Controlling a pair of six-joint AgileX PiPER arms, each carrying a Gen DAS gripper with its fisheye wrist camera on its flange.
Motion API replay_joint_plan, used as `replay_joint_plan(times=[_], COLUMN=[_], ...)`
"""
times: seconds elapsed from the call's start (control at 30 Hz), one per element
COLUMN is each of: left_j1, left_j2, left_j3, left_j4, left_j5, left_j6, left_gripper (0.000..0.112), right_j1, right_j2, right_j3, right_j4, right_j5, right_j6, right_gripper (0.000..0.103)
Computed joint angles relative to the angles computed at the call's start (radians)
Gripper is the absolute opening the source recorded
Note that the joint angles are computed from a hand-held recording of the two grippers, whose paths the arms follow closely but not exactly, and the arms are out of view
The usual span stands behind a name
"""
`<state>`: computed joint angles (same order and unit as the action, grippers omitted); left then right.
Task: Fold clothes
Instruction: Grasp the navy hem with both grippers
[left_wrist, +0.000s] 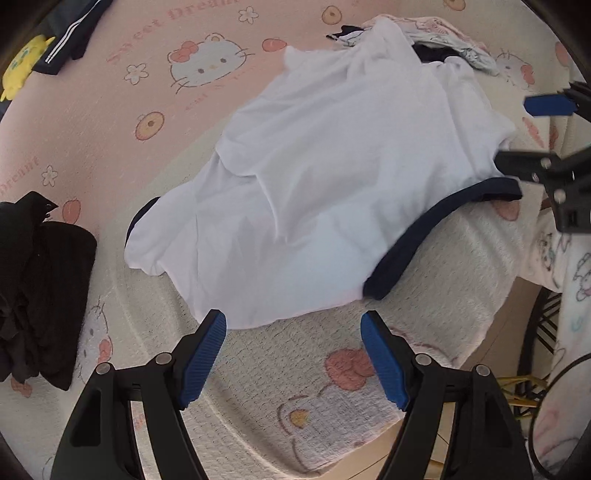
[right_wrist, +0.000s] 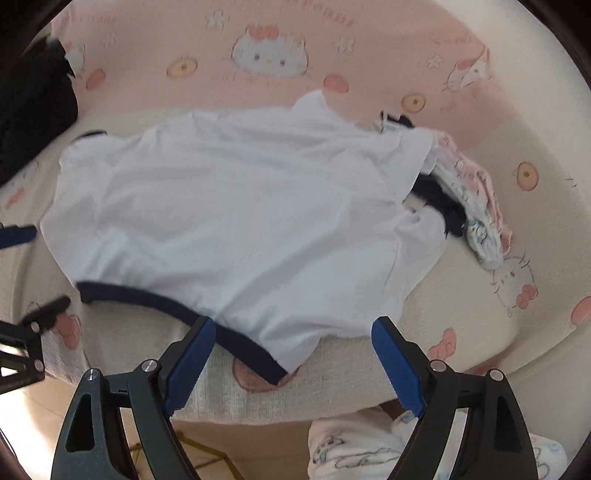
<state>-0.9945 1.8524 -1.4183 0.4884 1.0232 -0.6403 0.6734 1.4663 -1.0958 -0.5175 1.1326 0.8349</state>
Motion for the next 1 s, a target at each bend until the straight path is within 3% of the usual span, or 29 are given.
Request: replay_joint_plan(times=[0.13,0.43,0.63,0.73,0.83,1.0], left_j1=[0.019,0.141,0.189,0.184,0.161,0.153], left_j2=[0.023,0.029,-0.001,-0.014,0.014,0.062], left_j3=[-0.019,-0.037,-0.022,-0.03,-0.069,-0.127], left_j4=[-0.011,-0.202,-0.303,-0.328,-0.294,-0.353], left_j5=[-0.001,-0.068,-0.092,-0.095,-0.077,-0.053], left_j6=[0.005,0.034,0.055,0.061,0.055,0.107], left_gripper=[0.074,0.074,0.074,0.074,0.074,0.074], right_j1=[-0.038,-0.35,-0.458,-0.473,-0.427,-0.36], right_j2=[-0.026,-0.141,-0.14,-0.13,-0.096,-0.069], right_j3=[0.017,0.16,0.207,0.214,0.199,0.18], right_j4=[0.041,0.409,0.589,0.687,0.657,0.581], right_j5=[-0.042,-0.203,-0.243,-0.252,-0.236,-0.195], right_j6=[-0.034,-0.122,-0.272,-0.351,-0.337,-0.29], right_gripper=[0.086,0.086,0.086,0.086,0.086,0.086])
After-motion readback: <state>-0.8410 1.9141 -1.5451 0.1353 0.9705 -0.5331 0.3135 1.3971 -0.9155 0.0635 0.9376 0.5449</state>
